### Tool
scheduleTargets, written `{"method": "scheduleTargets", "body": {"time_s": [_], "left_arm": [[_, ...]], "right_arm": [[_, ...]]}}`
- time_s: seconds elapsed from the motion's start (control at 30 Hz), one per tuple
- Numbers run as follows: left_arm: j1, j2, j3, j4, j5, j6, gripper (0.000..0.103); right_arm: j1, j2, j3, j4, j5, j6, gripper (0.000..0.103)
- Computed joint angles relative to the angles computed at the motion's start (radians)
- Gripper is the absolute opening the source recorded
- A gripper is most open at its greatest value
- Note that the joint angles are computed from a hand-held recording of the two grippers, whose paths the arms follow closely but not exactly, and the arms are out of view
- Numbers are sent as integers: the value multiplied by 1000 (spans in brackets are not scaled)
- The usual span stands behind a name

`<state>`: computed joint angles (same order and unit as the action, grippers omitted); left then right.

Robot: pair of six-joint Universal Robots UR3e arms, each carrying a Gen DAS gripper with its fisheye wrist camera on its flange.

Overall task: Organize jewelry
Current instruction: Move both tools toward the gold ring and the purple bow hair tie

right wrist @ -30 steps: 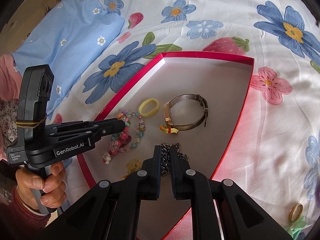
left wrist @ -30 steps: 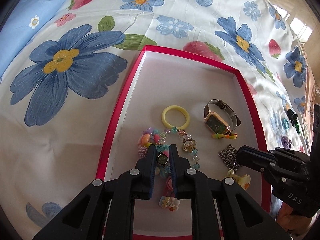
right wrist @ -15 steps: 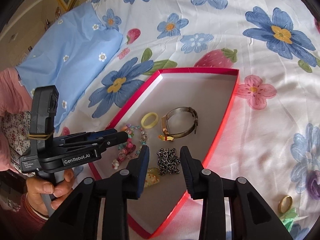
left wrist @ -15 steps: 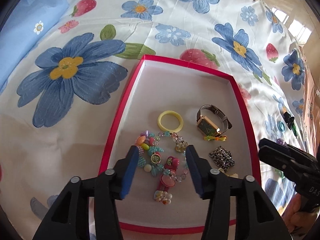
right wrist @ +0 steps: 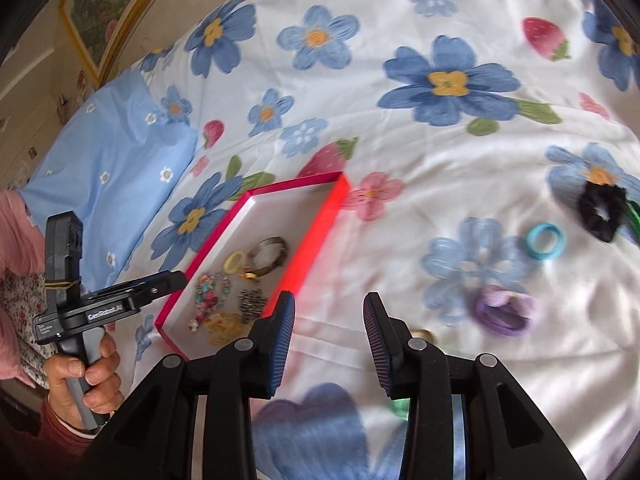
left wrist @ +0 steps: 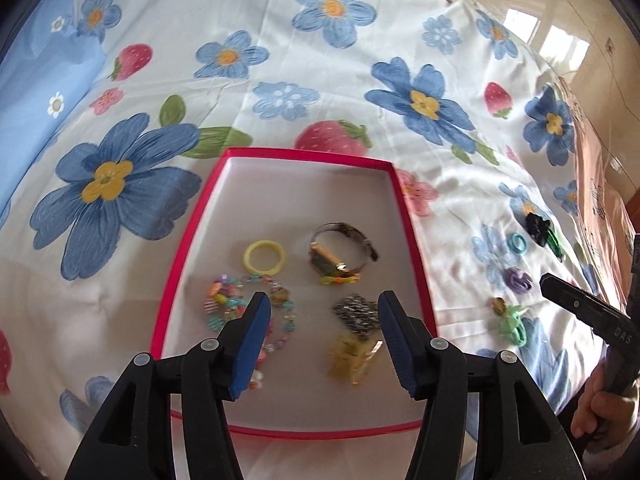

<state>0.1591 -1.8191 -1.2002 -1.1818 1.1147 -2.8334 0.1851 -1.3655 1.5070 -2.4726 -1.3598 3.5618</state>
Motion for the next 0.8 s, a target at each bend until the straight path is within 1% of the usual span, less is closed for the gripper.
{"method": "scheduleTargets", "body": {"time_s": [0.17, 0.4, 0.67, 0.8], "left_arm": [[-30, 0, 12, -21, -3, 15, 58], [-81, -29, 51, -43, 13, 13, 58], [-152, -61, 95, -77, 13, 11, 58], [-212, -115, 161, -108, 15, 10, 58]], "right_arm": [[-42, -107, 131, -12, -20, 7, 41], [-90, -202, 283, -34, -1, 4, 41], [-140, -236, 354, -59, 3, -5, 41], [-170, -232, 364, -62, 3, -20, 41]]}}
